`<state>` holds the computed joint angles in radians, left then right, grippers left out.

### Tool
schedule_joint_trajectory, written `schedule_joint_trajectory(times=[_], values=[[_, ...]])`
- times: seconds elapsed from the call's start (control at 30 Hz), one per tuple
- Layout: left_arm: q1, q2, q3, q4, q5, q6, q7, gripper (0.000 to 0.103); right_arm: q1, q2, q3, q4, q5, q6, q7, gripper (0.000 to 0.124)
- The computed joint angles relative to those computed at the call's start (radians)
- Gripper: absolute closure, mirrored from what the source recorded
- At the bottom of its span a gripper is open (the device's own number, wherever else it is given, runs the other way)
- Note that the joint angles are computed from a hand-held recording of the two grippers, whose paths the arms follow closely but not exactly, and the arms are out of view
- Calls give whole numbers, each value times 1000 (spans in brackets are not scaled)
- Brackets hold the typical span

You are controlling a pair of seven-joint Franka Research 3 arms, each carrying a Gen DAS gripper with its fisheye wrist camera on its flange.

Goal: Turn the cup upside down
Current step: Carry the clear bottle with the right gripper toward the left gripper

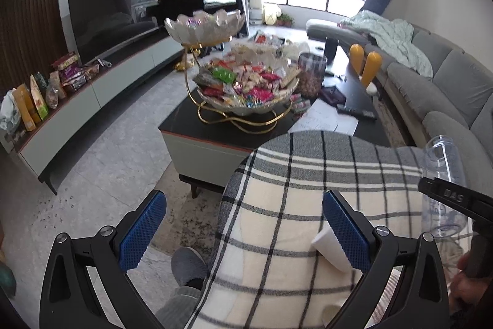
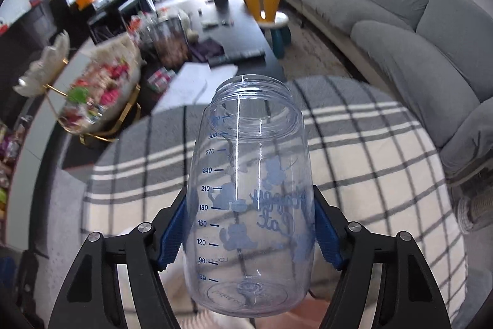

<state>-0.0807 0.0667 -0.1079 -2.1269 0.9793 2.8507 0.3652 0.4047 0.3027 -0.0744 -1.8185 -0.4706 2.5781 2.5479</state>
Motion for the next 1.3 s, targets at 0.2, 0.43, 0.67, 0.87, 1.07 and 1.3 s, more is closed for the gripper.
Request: schedule_joint_trajectory(times=[0.2,0.43,0.67,0.87,1.07,1.3], values=[[10,-186,-46,-137,55,-10,-80,0,-35,-223,42,-208,-26,35,2,52],[22,-371,-154,-290,53,-24,-132,0,-112,-489,120,-487,-8,42,-38,52],[23,-474,-268,-397,114,-15,-248,0,-125,-640,129,-734,181,78,-237,52],[-15,-508,-306,-453,123,-60,-286,0,-71,-629,102,-808,380,100,-507,52],[-30,-518,-303,-487,134,-89,-319,0,-110,-549,173,-797,449,139,-567,52],[-36,-493,-294,-488,177,-90,-363,0,-151,-480,220,-763,417,154,-518,52]])
